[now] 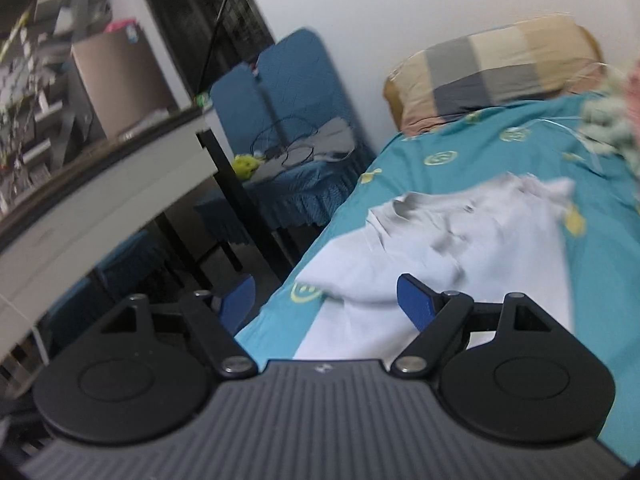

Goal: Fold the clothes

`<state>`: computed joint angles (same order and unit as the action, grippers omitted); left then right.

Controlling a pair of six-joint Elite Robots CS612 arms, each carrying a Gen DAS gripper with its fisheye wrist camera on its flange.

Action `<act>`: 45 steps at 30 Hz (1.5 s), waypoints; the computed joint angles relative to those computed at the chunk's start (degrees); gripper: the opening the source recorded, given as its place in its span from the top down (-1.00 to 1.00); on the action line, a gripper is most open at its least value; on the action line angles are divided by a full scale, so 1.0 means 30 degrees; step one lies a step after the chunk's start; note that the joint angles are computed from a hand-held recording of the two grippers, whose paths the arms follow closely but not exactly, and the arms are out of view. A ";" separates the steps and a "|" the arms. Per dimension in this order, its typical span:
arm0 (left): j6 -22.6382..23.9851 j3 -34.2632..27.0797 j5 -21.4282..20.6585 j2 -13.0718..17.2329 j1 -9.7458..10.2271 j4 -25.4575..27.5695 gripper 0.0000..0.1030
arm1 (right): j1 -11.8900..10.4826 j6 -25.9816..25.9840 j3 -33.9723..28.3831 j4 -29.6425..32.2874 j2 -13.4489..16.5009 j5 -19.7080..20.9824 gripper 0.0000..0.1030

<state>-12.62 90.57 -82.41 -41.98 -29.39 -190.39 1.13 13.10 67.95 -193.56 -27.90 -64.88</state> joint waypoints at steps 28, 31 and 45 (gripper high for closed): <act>-0.2758 -0.0721 -0.0961 0.0585 0.0876 0.0795 -0.14 | 0.1357 -0.0536 -1.4004 0.6972 0.7014 -1.0752 0.84; -0.2484 -0.0951 -0.0700 0.0731 0.0834 0.1407 -0.14 | 0.1234 -0.0042 -1.6119 0.9332 0.8187 -1.1036 0.83; -0.1739 -0.1555 -0.0650 0.1014 0.0786 0.2013 -0.15 | 0.0595 0.1086 -0.1353 0.3380 0.0118 -0.6399 -0.19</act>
